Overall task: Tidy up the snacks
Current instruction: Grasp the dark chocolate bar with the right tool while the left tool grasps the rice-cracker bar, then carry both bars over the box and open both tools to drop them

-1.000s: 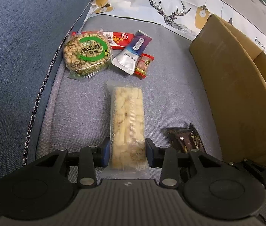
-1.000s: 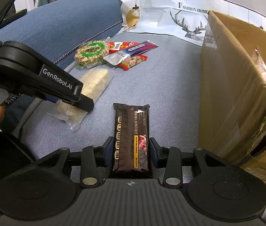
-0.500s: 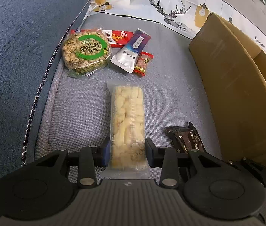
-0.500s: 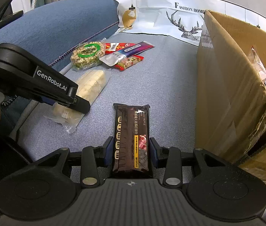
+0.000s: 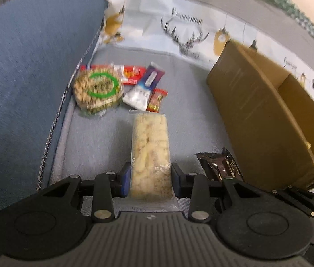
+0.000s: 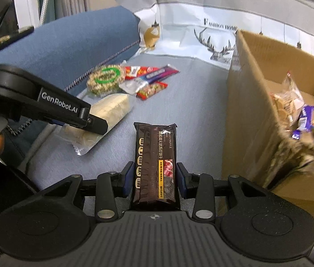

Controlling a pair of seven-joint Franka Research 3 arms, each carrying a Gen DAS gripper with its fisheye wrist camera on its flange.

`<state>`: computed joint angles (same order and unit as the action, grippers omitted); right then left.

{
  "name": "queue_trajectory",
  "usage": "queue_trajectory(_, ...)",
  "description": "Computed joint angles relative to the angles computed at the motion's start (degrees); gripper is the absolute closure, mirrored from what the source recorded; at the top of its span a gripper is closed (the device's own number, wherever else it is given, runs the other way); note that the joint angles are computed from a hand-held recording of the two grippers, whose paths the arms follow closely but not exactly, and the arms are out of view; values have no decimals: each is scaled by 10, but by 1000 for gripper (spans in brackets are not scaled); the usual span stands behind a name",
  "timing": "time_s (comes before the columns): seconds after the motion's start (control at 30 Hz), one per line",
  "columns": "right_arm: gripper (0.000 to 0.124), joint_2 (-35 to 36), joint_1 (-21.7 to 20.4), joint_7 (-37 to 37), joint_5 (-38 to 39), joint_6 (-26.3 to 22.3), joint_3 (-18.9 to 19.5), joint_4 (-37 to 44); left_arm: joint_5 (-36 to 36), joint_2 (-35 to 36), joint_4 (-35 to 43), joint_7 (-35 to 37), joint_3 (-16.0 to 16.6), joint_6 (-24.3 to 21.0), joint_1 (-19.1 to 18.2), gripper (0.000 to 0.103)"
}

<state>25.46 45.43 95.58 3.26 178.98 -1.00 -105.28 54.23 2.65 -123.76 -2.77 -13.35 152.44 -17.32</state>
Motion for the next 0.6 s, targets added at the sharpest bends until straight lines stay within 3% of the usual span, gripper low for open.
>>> queue_trajectory(0.2,83,-43,-3,-16,13,54,8,-47,166,-42,-28,-166,-9,1,0,63)
queue_trajectory(0.33,83,-73,-16,-46,37,93,24,-75,233,-61,-41,-249,-19,11,9,63)
queue_trajectory(0.47,83,-101,-76,-77,52,129,79,-94,258,-64,-40,-275,-24,16,13,63)
queue_trajectory(0.6,83,-118,-171,-83,42,161,153,-98,270,-68,-43,-281,-26,18,13,63)
